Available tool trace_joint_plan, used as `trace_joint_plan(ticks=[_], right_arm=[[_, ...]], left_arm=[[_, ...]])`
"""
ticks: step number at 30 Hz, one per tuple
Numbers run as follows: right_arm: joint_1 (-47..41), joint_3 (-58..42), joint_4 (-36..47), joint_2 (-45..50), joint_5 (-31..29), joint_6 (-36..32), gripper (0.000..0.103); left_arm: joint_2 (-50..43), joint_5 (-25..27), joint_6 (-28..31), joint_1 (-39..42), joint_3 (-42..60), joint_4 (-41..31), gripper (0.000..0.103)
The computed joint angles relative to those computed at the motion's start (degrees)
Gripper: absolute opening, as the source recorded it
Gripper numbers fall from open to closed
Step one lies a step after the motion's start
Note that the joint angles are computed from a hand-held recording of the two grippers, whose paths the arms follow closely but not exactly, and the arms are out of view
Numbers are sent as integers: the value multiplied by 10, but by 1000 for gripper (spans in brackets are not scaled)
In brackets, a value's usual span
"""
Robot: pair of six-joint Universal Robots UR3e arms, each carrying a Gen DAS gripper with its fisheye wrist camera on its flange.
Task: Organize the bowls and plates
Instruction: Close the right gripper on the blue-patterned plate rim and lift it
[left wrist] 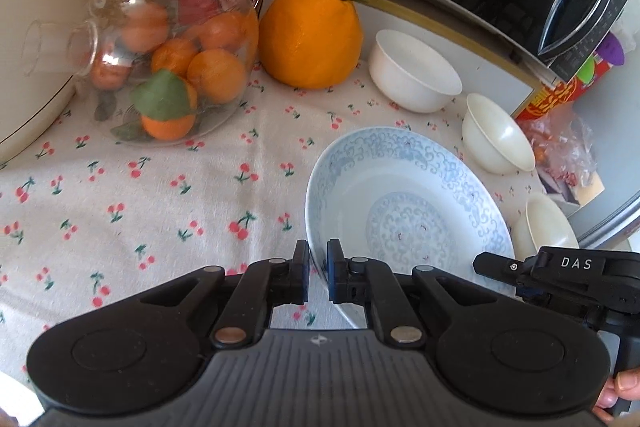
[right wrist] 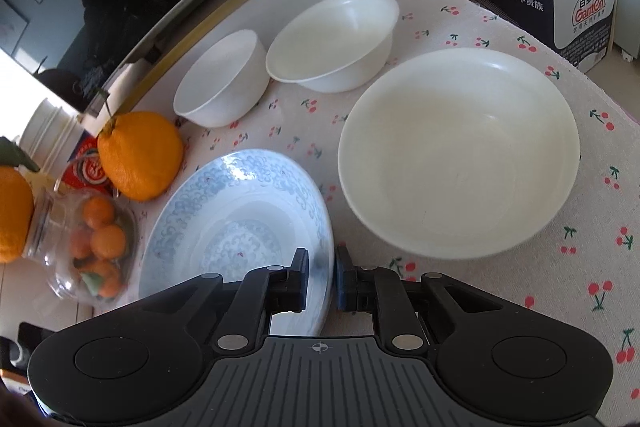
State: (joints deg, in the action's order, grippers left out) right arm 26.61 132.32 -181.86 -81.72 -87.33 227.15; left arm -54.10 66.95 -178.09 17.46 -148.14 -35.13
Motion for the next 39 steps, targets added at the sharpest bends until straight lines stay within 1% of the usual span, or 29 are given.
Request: trace_joint_plan(ticks=[6,12,16,24,30,32,33,34,35,36,37,38,39], right_arm=[[12,2,27,-21,-7,-12,14],[18,12,43,-42,-11,-24,14],[20,17,57,-55,-9,-28,14],[23,36,80,-90,1,-44,14],[16,56,80,-109,20,-66,14],[11,62,83,-118,29,-76,14],[7,66,82,-122,35,-82,15],[1,71,79,-127,44,-87,17],[-2,73,83,-132,49,-90,17],[-8,74,91,-139,56,-97,18],[-12,75,97,-146,61,-99,24],[-16,77,103,-155,65,-101,28],[-19,81,103,-164,68,-103,39]], left_arm=[[70,-2,30,14,-1,-84,8],[131,-9,61,26,-6,-149,10],[183,-25,88,48,0,-225,11],[256,-47,128,80,19,-345,12],[276,-58,146,95,26,-384,13],[278,-60,152,98,26,-388,14],[282,-62,160,102,27,-395,15],[273,-60,162,97,27,-388,15],[270,-54,165,93,31,-387,19],[249,-36,148,72,32,-355,24],[242,-23,145,60,36,-344,27],[235,-13,145,50,40,-333,33],[241,-11,150,49,43,-337,41]])
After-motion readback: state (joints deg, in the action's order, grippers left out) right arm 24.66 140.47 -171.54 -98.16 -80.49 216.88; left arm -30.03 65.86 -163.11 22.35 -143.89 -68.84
